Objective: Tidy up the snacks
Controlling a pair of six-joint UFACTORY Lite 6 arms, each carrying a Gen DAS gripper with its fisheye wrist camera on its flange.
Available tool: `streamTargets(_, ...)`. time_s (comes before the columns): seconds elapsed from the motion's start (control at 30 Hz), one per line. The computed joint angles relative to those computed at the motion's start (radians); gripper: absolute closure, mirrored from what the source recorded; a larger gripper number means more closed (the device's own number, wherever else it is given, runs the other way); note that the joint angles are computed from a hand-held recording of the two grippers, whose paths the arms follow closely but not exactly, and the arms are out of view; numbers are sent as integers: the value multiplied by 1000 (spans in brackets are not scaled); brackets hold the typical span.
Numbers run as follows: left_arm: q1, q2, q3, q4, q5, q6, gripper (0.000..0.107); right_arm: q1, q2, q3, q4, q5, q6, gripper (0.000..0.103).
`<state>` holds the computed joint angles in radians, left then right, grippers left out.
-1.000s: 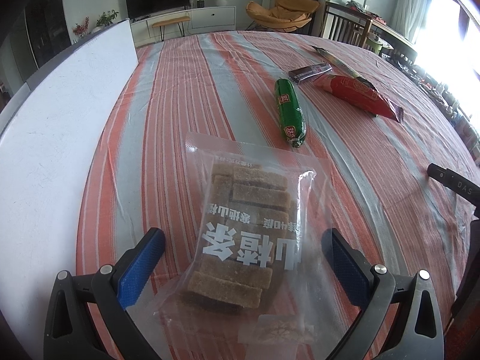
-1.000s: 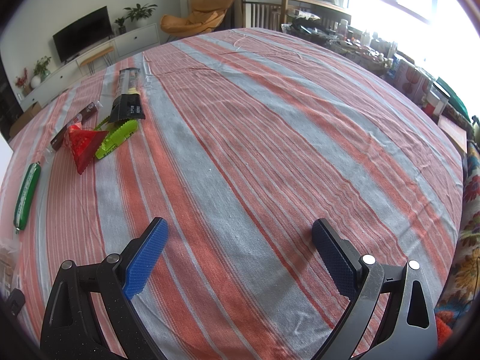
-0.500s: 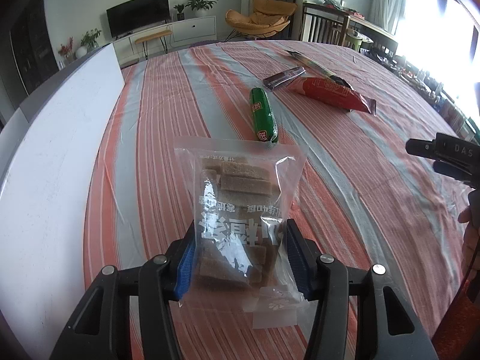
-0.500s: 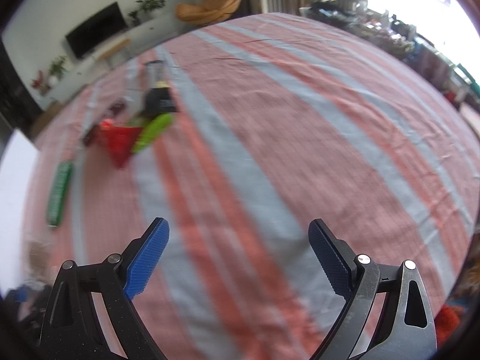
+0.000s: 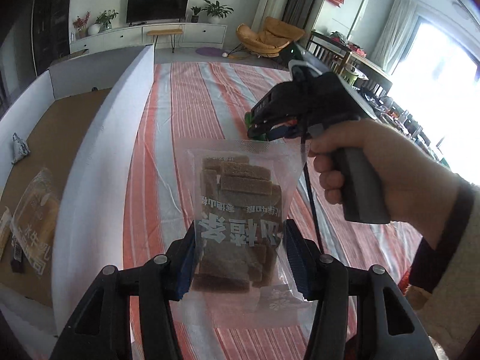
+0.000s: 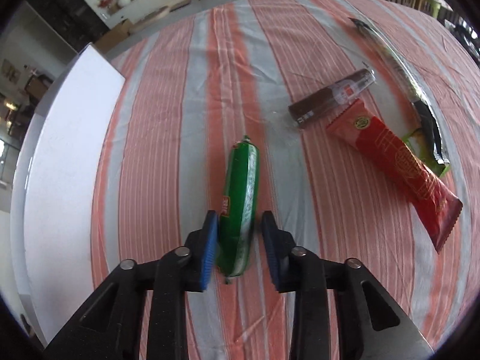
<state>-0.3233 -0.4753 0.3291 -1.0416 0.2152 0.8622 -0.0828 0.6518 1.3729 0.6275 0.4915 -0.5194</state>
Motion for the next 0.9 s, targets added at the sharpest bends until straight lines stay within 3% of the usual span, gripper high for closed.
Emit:
streamTargets(0.1, 144, -172, -10, 107, 180, -60, 54, -85, -141, -172, 231, 15, -221, 80)
streamTargets(0.17, 351, -242, 24, 89, 388, 35, 54, -154, -256, -280, 363, 99, -353, 80)
streamTargets(0.27, 664, -255, 124, 87, 596, 132, 54, -189, -464, -388, 421, 237, -413, 80)
streamTargets(0.37, 978, -174, 239, 58, 696, 295, 54, -113, -652, -432, 469, 373, -380, 80)
streamTargets(0.47, 1139, -15, 333, 26, 646, 405, 54, 100, -729, -415, 510, 362, -313, 79)
streamTargets(0.6, 1190, 177, 393, -17, 500, 513, 53, 391, -709, -396, 600, 188, -326, 75)
streamTargets(0.63, 1186, 219, 401, -17, 459, 523, 50, 452, -695, -392, 616, 116, -332, 68)
streamTargets(0.67, 1179, 255, 399, -31, 407, 540, 45, 502, -680, -391, 620, 31, -344, 48)
streamTargets(0.7, 1175, 277, 395, -45, 367, 554, 44, 545, -693, -411, 605, -62, -348, 40)
streamTargets(0.8, 1179, 269, 349, -94, 345, 602, 35, 556, -775, -529, 601, -179, -434, 38)
streamTargets(0.87, 1189, 221, 287, -168, 365, 687, 14, 501, -867, -651, 555, -254, -466, 35)
streamTargets(0.9, 1170, 178, 249, -185, 366, 698, 12, 467, -917, -729, 571, -305, -519, 33)
